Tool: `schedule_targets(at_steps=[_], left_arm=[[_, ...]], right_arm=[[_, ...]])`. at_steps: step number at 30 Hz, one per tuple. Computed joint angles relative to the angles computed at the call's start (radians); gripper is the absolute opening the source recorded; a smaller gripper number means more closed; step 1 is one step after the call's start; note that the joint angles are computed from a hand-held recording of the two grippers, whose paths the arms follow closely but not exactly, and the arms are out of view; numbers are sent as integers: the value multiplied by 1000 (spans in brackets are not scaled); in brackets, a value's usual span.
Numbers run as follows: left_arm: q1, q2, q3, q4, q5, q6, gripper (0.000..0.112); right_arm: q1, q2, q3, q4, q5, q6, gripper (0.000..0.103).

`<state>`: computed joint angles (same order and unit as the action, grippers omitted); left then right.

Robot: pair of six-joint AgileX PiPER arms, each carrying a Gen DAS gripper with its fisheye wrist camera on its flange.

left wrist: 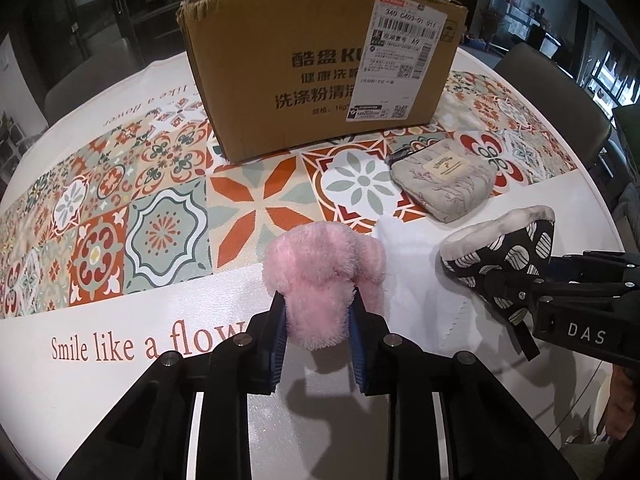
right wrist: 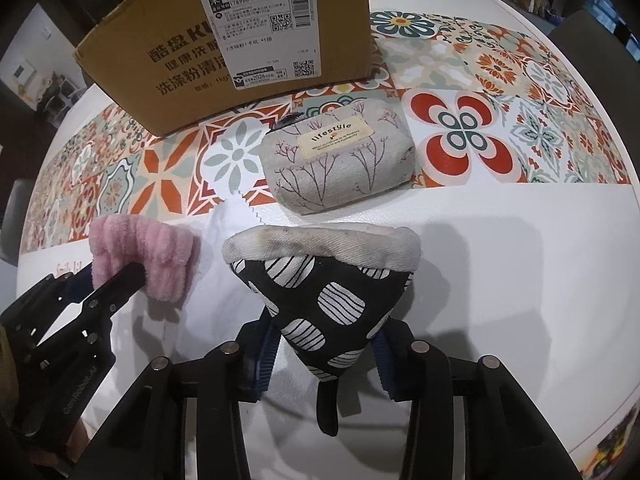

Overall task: Organize soft objects
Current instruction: 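Lift and carry the pink towel and black-and-white pouch over the cardboard box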

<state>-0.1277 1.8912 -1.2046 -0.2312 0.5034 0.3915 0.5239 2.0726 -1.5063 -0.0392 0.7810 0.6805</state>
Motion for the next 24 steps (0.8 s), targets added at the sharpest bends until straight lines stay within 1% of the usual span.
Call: schedule_targets(at_steps=[3, 13, 24], left_arm=[[-5, -27, 20, 2, -9, -3, 27], [-4, -118, 69, -35, -28, -4, 26], [4, -183, 62, -74, -39, -6, 26]], right_arm=[[1, -25, 31, 3, -15, -4, 42], [28, -110, 79, -84, -38, 43, 42], [48, -161, 49, -148, -40, 61, 42]])
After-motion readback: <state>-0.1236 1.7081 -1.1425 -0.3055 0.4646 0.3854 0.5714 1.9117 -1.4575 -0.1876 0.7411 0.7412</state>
